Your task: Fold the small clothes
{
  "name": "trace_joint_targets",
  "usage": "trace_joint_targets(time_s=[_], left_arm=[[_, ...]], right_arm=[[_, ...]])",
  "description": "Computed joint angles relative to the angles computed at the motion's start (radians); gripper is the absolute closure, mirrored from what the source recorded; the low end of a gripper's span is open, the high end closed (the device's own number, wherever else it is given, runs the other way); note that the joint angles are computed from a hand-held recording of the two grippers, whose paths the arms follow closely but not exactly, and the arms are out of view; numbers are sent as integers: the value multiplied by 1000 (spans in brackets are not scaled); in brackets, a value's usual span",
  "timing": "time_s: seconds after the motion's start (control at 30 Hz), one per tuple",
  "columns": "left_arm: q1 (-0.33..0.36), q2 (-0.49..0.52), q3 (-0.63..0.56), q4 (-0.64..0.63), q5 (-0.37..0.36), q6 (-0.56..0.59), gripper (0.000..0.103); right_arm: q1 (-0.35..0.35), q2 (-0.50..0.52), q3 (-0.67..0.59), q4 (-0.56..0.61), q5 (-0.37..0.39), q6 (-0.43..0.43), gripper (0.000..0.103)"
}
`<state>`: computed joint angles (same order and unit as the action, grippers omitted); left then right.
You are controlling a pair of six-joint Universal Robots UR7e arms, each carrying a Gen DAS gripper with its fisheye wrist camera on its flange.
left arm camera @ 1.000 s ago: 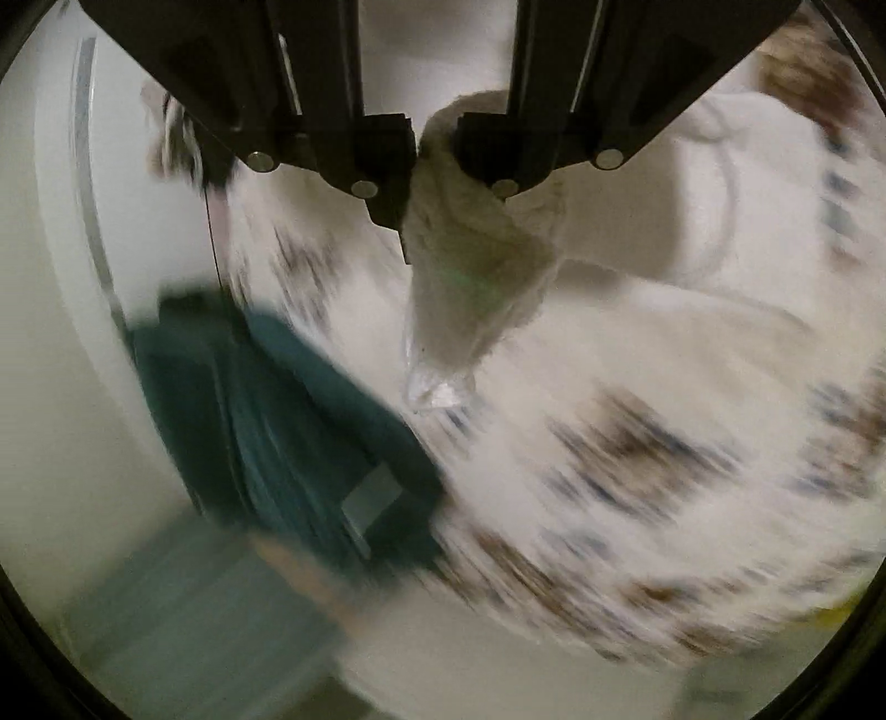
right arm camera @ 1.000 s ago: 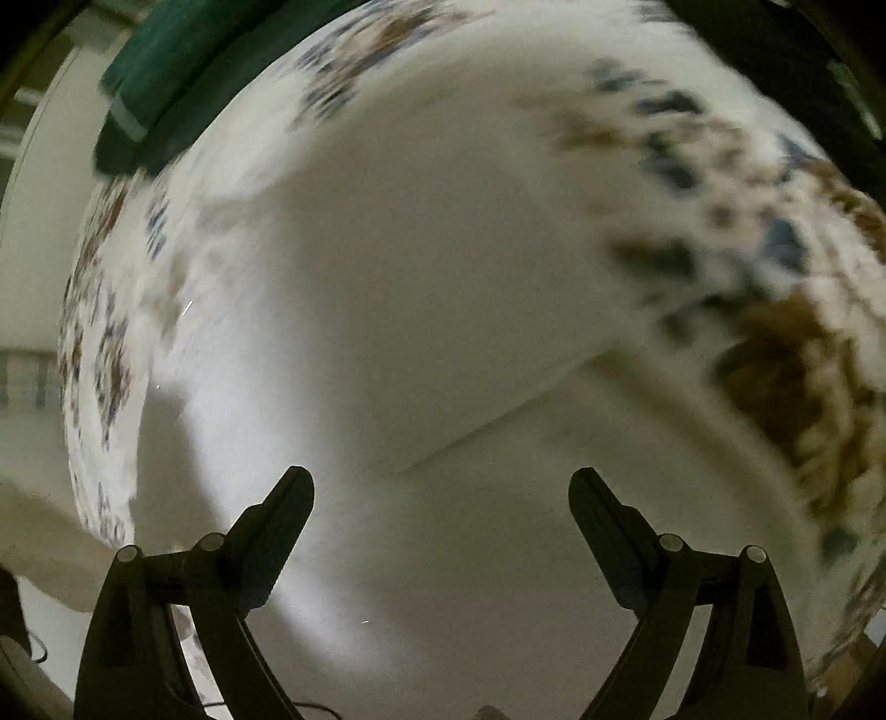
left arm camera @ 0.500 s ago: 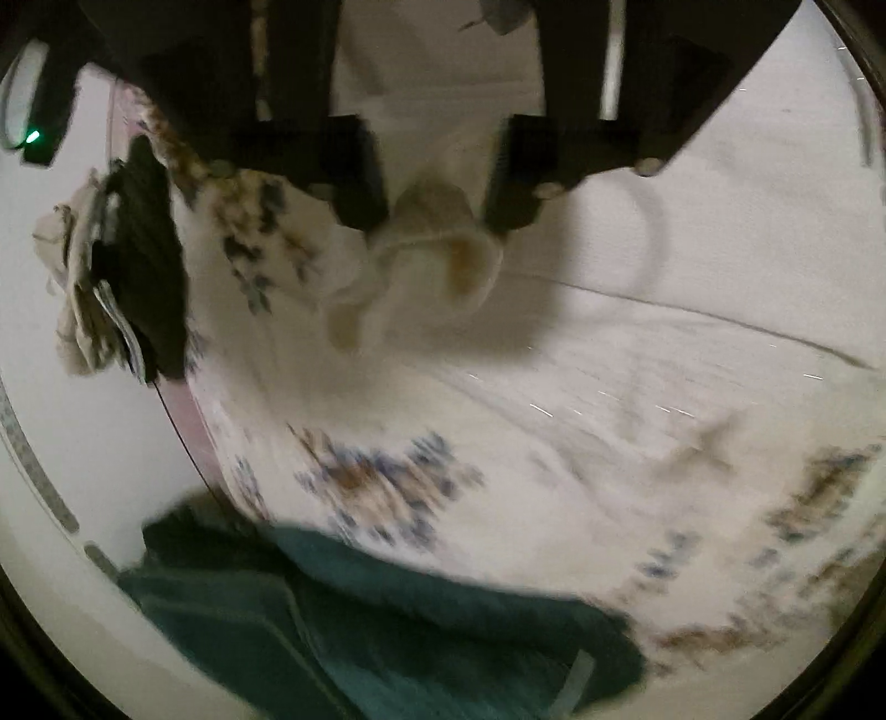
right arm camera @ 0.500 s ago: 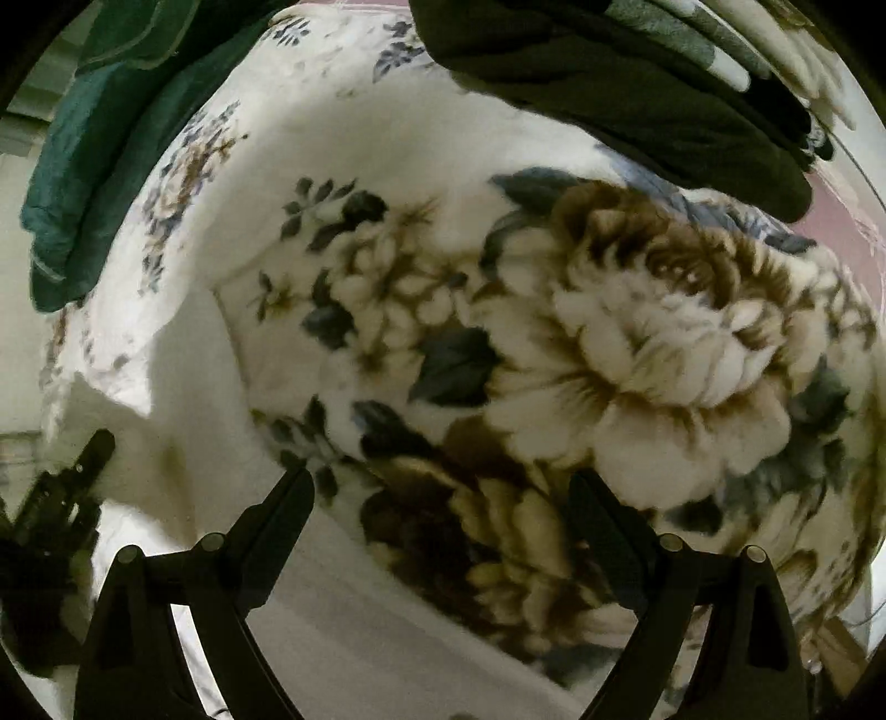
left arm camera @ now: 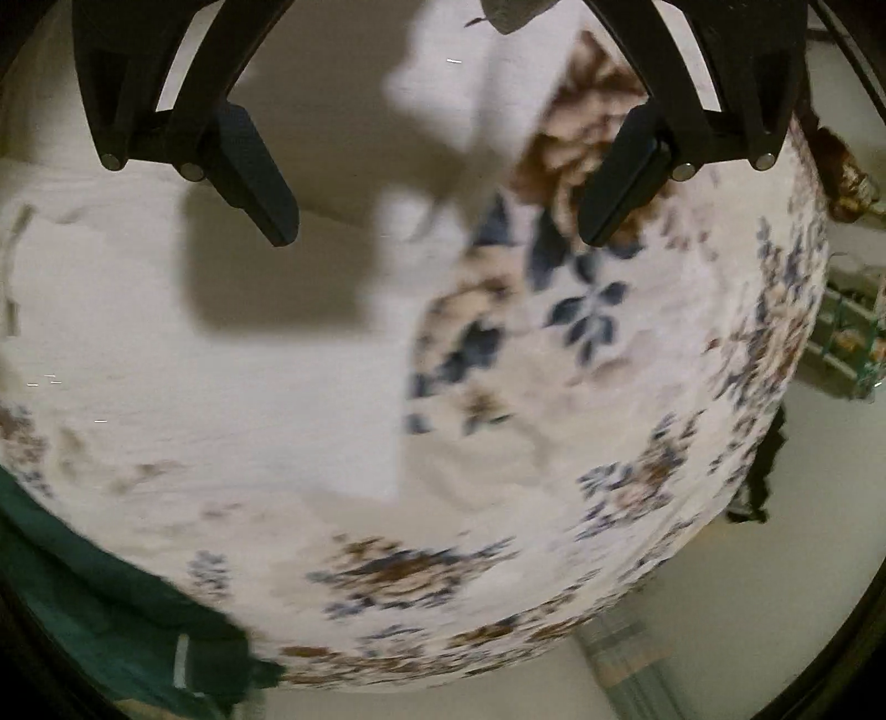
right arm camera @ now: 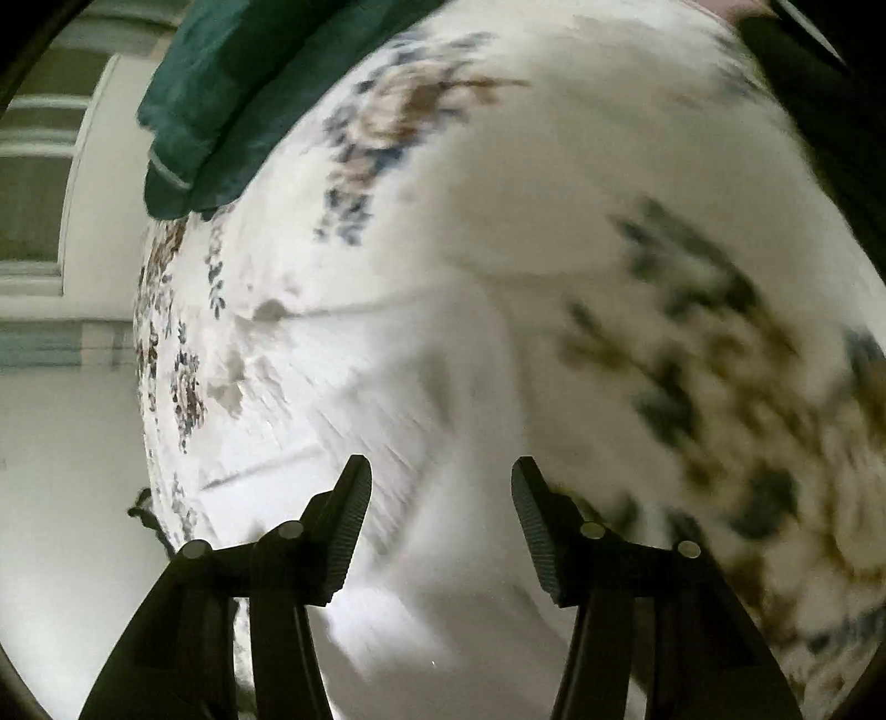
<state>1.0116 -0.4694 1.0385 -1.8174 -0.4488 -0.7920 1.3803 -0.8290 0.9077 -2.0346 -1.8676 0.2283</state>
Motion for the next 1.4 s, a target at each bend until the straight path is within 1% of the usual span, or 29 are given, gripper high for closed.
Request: trace_joint_targets(time_s=[0.03,0.1,0.13,0.17,0.2,0.23,0.27,0.3,0.37,0.4,0.47,0.53,0.6,0.67,0.7,0.73,0.77,0.83,0.87,0.9,0.93,0.97,1.0,1.07,1.2,1.27,1.3,1.33,1.4], left_arm=[[6,2,-2,-2,1,-1,0],[13,12,-21,42,9,-26,0],[14,18,-30,52,8,-29,0],[17,34,-55,66,1,-30,0],[18,44,-71,73,-7,-31,0],[18,47,-73,65,-17,-28,0],[18,48,-70,48,-29,-19,0],[18,46,-63,33,-39,-12,0],[17,36,-40,9,-55,5,0],[15,33,-31,7,-60,9,0],[17,22,-7,-7,-75,25,0],[18,12,10,-14,-84,29,0],[20,1,24,-19,-95,25,0],[21,-8,34,-23,-100,21,0],[22,-9,34,-20,-100,19,0],[23,-10,33,-17,-103,17,0],[24,-11,30,-16,-109,17,0],[23,-10,26,-13,-108,19,0],[23,-10,28,-17,-104,24,0],[22,-11,29,-21,-102,28,0],[21,-12,32,-30,-99,33,0],[21,-14,33,-36,-98,37,0],[21,-16,37,-44,-98,41,0],[22,-23,48,-66,-97,47,0],[28,-39,68,-78,-95,34,0],[30,-49,82,-81,-90,19,0],[31,-53,85,-82,-90,16,0],[32,-57,89,-81,-90,11,0],[33,-62,93,-74,-88,1,0]], right_arm=[[14,63,-86,45,-29,-15,42],[42,185,-258,147,-92,-60,42],[65,254,-349,195,-170,-119,42],[81,291,-398,231,-232,-158,42],[98,311,-405,250,-321,-208,42],[106,301,-371,240,-372,-233,42],[112,267,-295,215,-425,-254,42],[112,218,-209,207,-456,-251,42],[101,129,-76,216,-463,-221,42],[92,79,-11,239,-465,-189,42],[75,6,67,244,-436,-129,42],[56,-67,134,172,-365,-73,42],[28,-136,195,25,-240,-13,42],[16,-144,194,-45,-179,-1,42],[13,-122,160,-41,-151,-21,42],[16,-85,107,-4,-153,-45,42],[21,-43,49,54,-174,-68,42],[40,69,-88,157,-252,-127,42],[51,117,-140,200,-304,-178,43],[66,150,-161,213,-369,-233,56],[72,161,-157,192,-396,-284,72],[91,161,-118,128,-448,-370,88],[104,153,-75,52,-479,-430,89],[123,111,28,-120,-483,-528,91],[131,46,118,-285,-456,-553,94],[140,46,122,-362,-475,-599,95],[144,76,82,-354,-488,-605,95],[144,87,51,-311,-495,-583,95],[135,93,25,-293,-475,-543,95]])
